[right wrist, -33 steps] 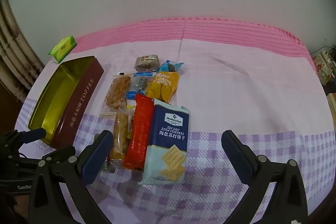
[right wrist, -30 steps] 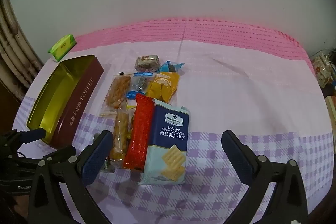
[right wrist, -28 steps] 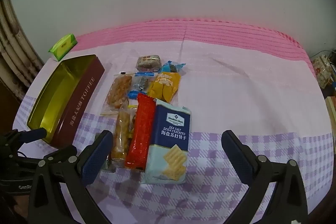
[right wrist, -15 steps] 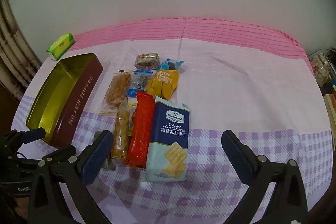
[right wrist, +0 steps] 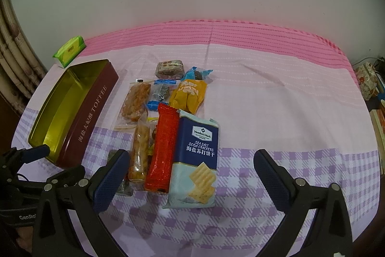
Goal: Organize snacks
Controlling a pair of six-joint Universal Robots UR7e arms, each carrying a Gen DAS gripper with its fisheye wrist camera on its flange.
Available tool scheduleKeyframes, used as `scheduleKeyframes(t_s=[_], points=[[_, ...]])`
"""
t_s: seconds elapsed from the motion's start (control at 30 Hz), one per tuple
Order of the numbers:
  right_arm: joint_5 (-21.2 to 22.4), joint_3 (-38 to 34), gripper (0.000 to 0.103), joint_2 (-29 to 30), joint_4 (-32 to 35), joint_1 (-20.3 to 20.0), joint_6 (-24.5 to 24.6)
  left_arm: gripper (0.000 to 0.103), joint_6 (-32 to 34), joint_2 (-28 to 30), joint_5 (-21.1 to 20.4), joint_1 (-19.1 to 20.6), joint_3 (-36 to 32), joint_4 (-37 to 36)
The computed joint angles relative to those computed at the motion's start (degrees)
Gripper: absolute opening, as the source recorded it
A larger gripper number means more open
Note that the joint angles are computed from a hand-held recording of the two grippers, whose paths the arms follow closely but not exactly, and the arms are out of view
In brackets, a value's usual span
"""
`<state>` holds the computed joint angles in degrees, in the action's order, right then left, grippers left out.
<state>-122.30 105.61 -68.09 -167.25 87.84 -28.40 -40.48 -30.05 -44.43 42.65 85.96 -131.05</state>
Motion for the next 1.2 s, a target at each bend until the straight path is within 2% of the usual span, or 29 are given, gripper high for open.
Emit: scheduleKeyframes(t_s=[1.2], points=[[0.06,0.06,0.102,0.33,0.07,-0.54,0.44,0.094,-0.59,-0.14,-0.04,0.24,0.69,0.16]])
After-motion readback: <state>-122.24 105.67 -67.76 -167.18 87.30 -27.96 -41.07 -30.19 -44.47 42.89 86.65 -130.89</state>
